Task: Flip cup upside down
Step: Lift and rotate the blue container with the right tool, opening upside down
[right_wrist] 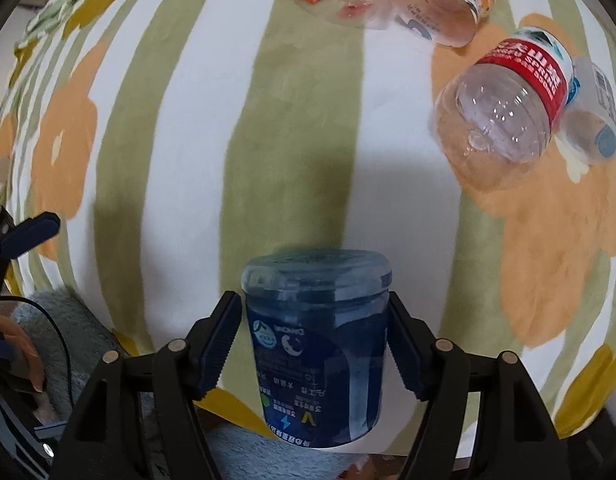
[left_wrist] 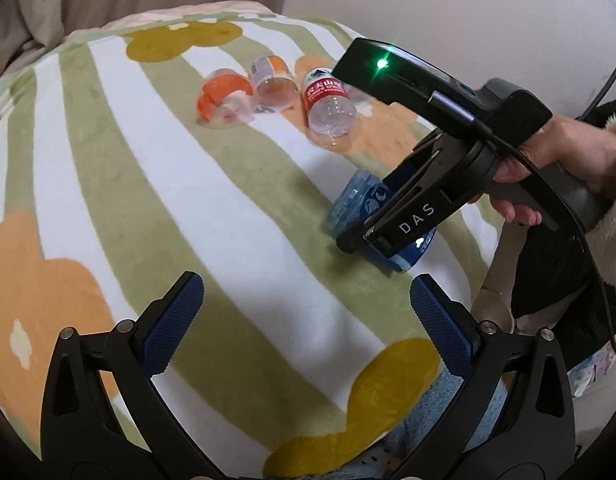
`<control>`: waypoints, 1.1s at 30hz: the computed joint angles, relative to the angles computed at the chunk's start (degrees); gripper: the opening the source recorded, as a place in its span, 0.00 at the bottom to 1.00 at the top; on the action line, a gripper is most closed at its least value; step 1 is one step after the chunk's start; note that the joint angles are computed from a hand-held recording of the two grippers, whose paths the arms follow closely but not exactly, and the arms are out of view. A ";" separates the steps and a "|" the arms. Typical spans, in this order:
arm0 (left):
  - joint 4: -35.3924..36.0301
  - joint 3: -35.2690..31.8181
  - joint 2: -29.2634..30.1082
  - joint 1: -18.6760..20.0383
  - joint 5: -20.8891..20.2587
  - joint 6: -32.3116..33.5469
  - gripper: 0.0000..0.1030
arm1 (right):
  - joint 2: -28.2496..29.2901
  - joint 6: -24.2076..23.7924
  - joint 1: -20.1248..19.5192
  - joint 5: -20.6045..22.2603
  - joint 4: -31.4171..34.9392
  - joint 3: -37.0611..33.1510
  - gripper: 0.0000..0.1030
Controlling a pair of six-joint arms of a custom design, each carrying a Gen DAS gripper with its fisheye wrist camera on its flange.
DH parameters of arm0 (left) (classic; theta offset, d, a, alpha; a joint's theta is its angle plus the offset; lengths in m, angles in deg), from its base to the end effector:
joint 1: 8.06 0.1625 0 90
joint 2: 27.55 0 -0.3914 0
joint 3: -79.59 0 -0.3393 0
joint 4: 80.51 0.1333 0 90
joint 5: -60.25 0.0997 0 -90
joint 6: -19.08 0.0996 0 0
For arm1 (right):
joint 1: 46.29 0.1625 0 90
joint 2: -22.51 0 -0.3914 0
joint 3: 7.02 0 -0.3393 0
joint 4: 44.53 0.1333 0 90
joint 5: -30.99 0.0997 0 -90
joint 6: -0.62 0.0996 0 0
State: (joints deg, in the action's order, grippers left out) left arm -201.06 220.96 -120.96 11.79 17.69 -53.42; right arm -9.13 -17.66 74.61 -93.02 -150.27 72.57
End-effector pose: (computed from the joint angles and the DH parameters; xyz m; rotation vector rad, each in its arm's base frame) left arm -0.1922 -0.2891 0.2071 0.1147 2.4560 -0.9008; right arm 0.3751 -0.4757 -0.0071 1.2056 -2.1191 -0.6153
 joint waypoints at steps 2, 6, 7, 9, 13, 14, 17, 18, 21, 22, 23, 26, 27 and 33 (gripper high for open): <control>0.05 -0.14 0.45 0.09 -0.14 0.12 0.99 | 0.65 -0.84 0.93 -1.46 -1.01 0.89 0.64; 0.01 -0.27 0.28 0.35 -0.16 0.39 0.99 | 0.14 -2.19 1.54 -1.43 -4.37 2.87 0.56; 0.04 -0.24 0.09 0.25 0.00 0.38 0.99 | -1.26 -3.58 1.48 0.13 -7.49 4.55 0.56; -0.10 0.06 -0.37 -0.30 0.47 0.23 0.99 | -6.03 -7.20 0.41 5.92 -18.93 11.26 0.56; -0.46 0.73 -1.03 -1.44 1.40 0.04 0.99 | -15.94 -13.60 -3.26 19.73 -42.93 26.72 0.56; -0.94 0.89 -1.08 -1.56 1.44 0.38 0.99 | -17.55 -16.22 -4.33 21.94 -48.93 30.21 0.56; -0.68 0.60 -0.43 -1.69 1.77 0.47 0.99 | -19.09 -21.20 -9.47 29.18 -66.93 40.20 0.56; -1.12 0.59 -0.19 -1.59 1.68 0.93 0.99 | -18.45 -21.22 -10.27 31.00 -70.94 41.11 0.56; -1.86 0.67 -0.25 -1.28 1.67 1.44 0.99 | -16.90 -23.02 -13.08 34.37 -78.62 44.31 0.56; -2.30 0.88 -0.63 -1.02 1.62 1.36 0.99 | -16.17 -23.85 -13.73 35.18 -80.57 44.94 0.56; -2.47 1.03 -0.98 -0.82 1.64 1.08 0.99 | -15.13 -25.02 -14.25 35.49 -83.34 45.85 0.56; -1.52 1.09 -1.78 -0.47 1.94 -0.68 0.99 | -17.02 -27.96 -15.70 36.59 -85.17 48.54 0.56; -1.16 1.14 -1.91 -0.58 2.14 -1.17 0.99 | -17.76 -28.35 -15.92 36.87 -85.70 49.59 0.56; -0.35 1.42 -2.38 -1.15 3.50 -2.40 0.99 | -19.66 -30.86 -16.40 35.94 -85.91 51.97 0.56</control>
